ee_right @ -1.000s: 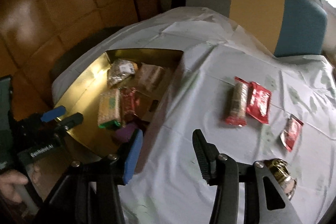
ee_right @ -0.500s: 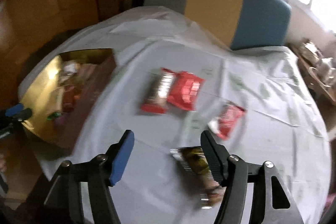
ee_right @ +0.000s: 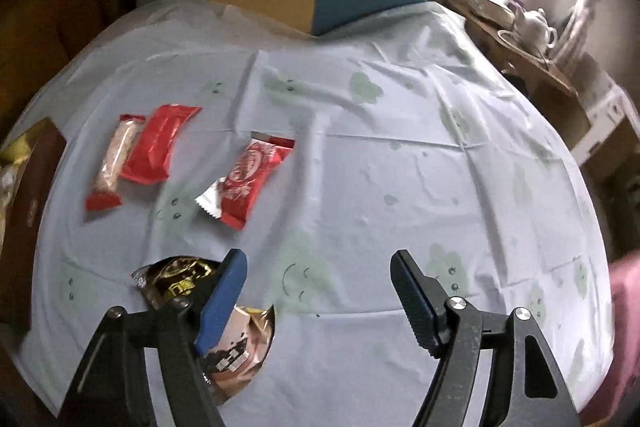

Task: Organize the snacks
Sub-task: 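Move both open grippers back toward the remaining snacks on the table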

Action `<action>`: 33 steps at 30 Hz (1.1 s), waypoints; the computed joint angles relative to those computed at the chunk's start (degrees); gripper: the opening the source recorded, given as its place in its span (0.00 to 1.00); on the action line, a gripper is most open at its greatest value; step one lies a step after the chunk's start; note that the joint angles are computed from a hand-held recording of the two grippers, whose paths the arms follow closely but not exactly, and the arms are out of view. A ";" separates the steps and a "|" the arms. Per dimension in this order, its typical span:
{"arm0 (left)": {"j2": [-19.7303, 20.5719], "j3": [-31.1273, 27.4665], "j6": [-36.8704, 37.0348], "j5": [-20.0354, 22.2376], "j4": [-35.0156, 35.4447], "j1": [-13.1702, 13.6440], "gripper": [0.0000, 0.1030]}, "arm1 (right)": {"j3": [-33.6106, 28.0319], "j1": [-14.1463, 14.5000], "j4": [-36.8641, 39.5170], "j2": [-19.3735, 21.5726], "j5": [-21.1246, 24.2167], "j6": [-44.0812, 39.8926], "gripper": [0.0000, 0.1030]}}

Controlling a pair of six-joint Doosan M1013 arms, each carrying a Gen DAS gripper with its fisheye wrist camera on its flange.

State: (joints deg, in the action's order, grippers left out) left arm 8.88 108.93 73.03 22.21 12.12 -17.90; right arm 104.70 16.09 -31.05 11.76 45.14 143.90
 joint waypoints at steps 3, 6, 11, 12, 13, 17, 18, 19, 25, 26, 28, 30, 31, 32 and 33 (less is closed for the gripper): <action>0.22 -0.46 1.67 0.56 -0.65 -0.73 0.65 | -0.06 -0.20 0.66 -0.06 -0.03 0.12 0.77; 0.39 -0.90 3.56 0.59 -1.23 -1.51 0.66 | 0.00 -0.47 2.01 -0.13 -0.75 -0.63 0.77; 0.77 -1.84 6.29 1.07 -2.35 -2.97 0.66 | 0.15 -0.72 2.82 -0.45 -1.14 0.46 0.83; 0.90 -2.05 6.73 1.14 -2.45 -3.18 0.66 | 0.16 -0.81 2.89 -0.52 -1.20 0.75 0.83; 1.02 -2.27 7.40 1.21 -2.71 -3.45 0.66 | 0.21 -0.92 3.07 -0.65 -1.32 1.00 0.83; 1.43 -3.07 9.01 1.58 -2.70 -4.70 0.66 | 0.40 -1.20 2.91 -1.10 -1.64 2.36 0.84; 1.56 -3.31 9.48 1.79 -2.95 -4.95 0.66 | 0.38 -1.21 2.72 -1.16 -1.68 2.64 0.84; 1.74 -3.58 9.85 1.97 -3.03 -5.21 0.66 | 0.41 -1.21 2.50 -1.24 -1.75 2.92 0.85; 2.77 -5.15 11.60 2.87 -2.67 -6.89 0.66 | 0.67 -1.22 1.92 -1.83 -2.74 3.62 0.85; 2.95 -5.38 11.81 3.00 -2.58 -7.09 0.66 | 0.75 -1.21 1.73 -1.98 -2.91 3.87 0.85; 3.38 -6.01 12.85 3.37 -3.06 -7.49 0.66 | 0.91 -1.18 1.26 -2.27 -3.24 4.51 0.86; 3.93 -6.69 13.10 3.69 -2.82 -7.94 0.66 | 1.04 -1.23 0.91 -2.51 -3.59 5.13 0.86; 4.27 -7.09 13.46 3.99 -3.08 -8.11 0.66 | 1.11 -1.29 0.87 -2.63 -3.76 5.41 0.86; 4.67 -7.56 14.32 4.42 -4.06 -8.23 0.66 | 1.10 -1.31 0.86 -2.65 -3.81 5.52 0.87; 5.08 -8.07 15.17 4.97 -5.21 -8.31 0.66 | 1.11 -1.34 0.83 -2.70 -3.85 5.69 0.87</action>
State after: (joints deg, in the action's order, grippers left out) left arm 13.95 100.86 88.21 27.18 6.91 -26.22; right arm 105.81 14.75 -30.22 9.06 41.29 149.59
